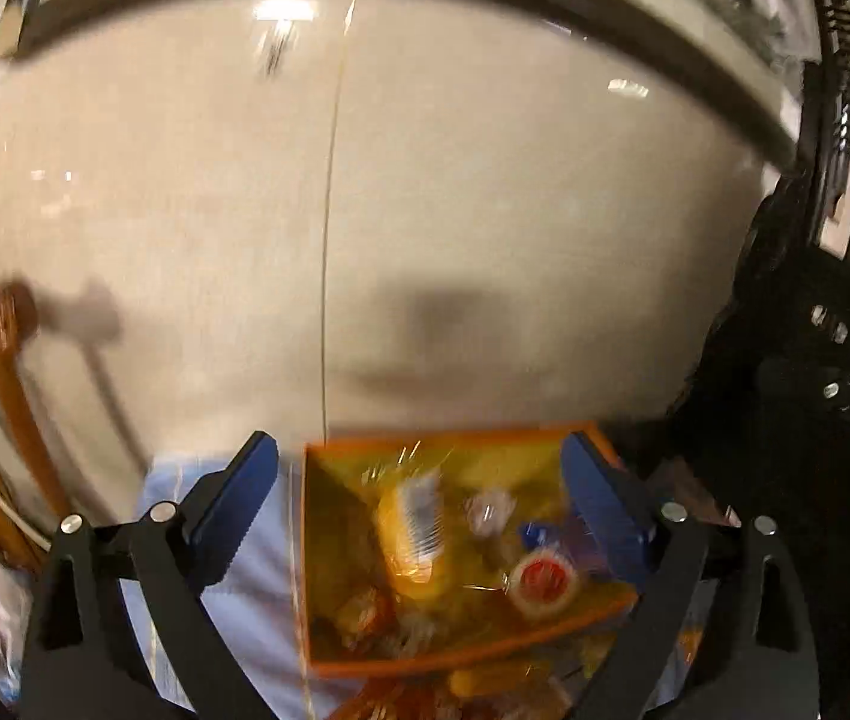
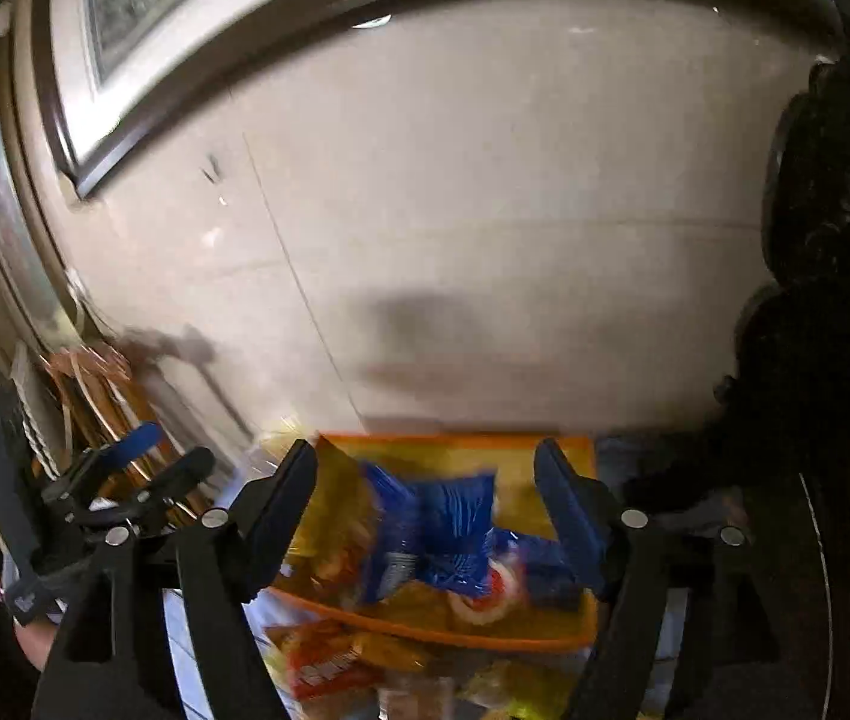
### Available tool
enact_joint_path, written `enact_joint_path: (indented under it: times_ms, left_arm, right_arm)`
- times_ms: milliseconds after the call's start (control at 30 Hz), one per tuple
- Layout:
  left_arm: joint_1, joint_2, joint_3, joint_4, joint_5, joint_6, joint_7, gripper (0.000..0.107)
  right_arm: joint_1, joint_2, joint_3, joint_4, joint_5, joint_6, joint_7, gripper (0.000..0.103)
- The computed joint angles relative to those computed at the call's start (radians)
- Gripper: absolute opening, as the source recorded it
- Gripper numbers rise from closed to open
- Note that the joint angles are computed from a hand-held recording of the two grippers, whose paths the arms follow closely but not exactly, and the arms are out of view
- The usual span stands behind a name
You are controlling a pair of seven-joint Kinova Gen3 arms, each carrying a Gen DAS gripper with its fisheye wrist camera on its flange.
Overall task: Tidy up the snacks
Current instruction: 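Drop the yellow cake bag into the orange box while the right tool drops the blue bag, then grasp the brown chocolate wafer bar with the left tool while the right tool grasps the cracker pack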
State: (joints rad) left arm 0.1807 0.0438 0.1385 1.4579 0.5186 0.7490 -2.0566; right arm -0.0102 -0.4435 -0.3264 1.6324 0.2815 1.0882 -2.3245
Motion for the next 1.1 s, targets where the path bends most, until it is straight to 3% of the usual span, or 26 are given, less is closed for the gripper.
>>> enact_joint_path:
  times_ms: [100,333,467,533,633,833,1033,1100]
  left_arm:
    - [0.059,-0.024,-0.105,0.108,0.047,-0.01,-0.118,0.093]
    - [0.235,-0.125,-0.429,0.375,0.197,0.09,-0.403,0.093]
    - [0.377,-0.202,-0.614,0.519,0.165,0.129,-0.565,0.093]
    - [0.407,-0.255,-0.656,0.598,0.119,0.132,-0.647,0.093]
    - [0.328,-0.312,-0.636,0.691,0.096,0.158,-0.769,0.093]
    - [0.082,-0.387,-0.465,0.799,0.088,0.18,-0.921,0.093]
    - [0.081,-0.385,-0.439,0.836,0.089,0.156,-0.974,0.092]
    - [0.014,-0.37,-0.376,0.847,0.099,0.151,-1.017,0.092]
  right_arm:
    - [-0.005,-0.035,-0.022,0.088,-0.015,0.014,-0.016,0.075]
    - [-0.027,-0.107,-0.075,0.328,-0.141,0.05,-0.149,0.075]
    - [-0.056,-0.107,-0.142,0.43,-0.201,0.081,-0.243,0.075]
    - [-0.071,-0.107,-0.158,0.454,-0.221,0.076,-0.282,0.077]
    - [-0.097,-0.087,-0.193,0.478,-0.229,0.072,-0.331,0.079]
    - [-0.16,-0.029,-0.221,0.466,-0.192,0.08,-0.399,0.08]
    - [-0.224,-0.011,-0.221,0.465,-0.167,0.105,-0.456,0.08]
    - [-0.239,-0.011,-0.212,0.466,-0.161,0.112,-0.466,0.08]
